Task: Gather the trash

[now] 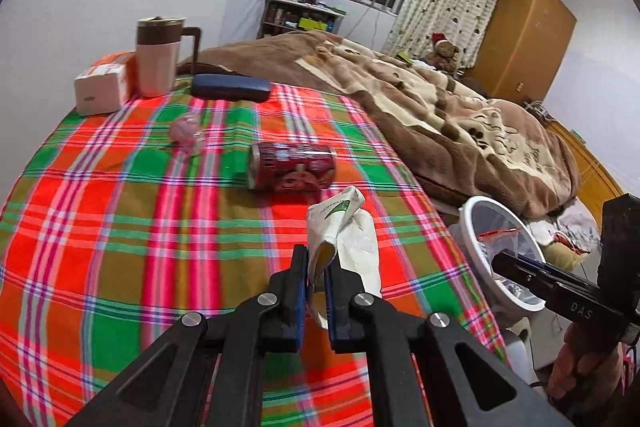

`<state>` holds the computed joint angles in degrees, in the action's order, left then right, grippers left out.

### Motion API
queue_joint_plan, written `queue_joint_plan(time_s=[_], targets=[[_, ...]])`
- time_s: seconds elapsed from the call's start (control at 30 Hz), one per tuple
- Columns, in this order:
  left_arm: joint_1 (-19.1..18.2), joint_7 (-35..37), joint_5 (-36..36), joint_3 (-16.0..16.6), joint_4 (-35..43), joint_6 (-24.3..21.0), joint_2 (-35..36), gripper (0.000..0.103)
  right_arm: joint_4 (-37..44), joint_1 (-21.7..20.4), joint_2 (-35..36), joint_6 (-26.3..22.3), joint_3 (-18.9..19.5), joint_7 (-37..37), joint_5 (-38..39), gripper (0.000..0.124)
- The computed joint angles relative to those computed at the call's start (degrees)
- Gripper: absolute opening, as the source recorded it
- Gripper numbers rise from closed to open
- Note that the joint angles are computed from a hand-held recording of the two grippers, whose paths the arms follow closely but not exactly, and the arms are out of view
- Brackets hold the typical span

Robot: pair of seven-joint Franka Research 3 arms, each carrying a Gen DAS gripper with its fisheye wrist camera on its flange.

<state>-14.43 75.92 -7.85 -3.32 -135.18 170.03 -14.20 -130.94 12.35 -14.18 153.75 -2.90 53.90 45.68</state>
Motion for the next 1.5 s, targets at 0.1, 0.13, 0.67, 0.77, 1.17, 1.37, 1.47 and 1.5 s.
queue_joint_plan(time_s=[0.1,0.13,0.67,0.77,1.17,1.37,1.47,1.5], targets=[[-1.07,0.90,-0.52,-0.40,1.68,-0.32,1.26,0.008,-0.55,-0.47,-0.46,0.61,-0.31,0.44,-0.05,0.031],[-1.22,1.11,-0.62,-0.64,2.17,-0.45,1.60,0.008,-0.73,-0.71,-0.59,0.85,-0.45,0.73,-0.14,0.031],[-2.84,9.95,-6.46,-6.73,14.76,-3.06,11.70,0.008,-3.83,-4.95,-2.64,3.89,-2.84,5.29,-2.65,0.031],[-2.32,11.72,-7.71,-8.52,17.64,-4.03,14.15,0.008,-4.22,-5.70,-2.68,4.19,-3.00,6.71,-3.70,0.031],[-0.50,14.12,-7.61,-14.77,28.89,-8.02,24.06,0.008,-4.53,-8.41,-1.61,3.51,-3.94,10.94,-6.83,0.031],[-0.21,14.07,-6.12,-16.73,33.83,-10.22,29.00,0.008,-4.18,-9.82,-0.55,2.75,-4.15,12.44,-8.05,0.031],[-0.29,13.34,-4.96,-17.34,35.28,-10.11,30.85,0.008,-3.80,-10.56,0.07,2.05,-4.04,13.38,-9.21,0.032],[-0.07,13.64,-5.05,-17.84,35.99,-10.60,31.50,0.008,-3.77,-10.72,0.17,2.00,-4.01,13.64,-9.40,0.032]])
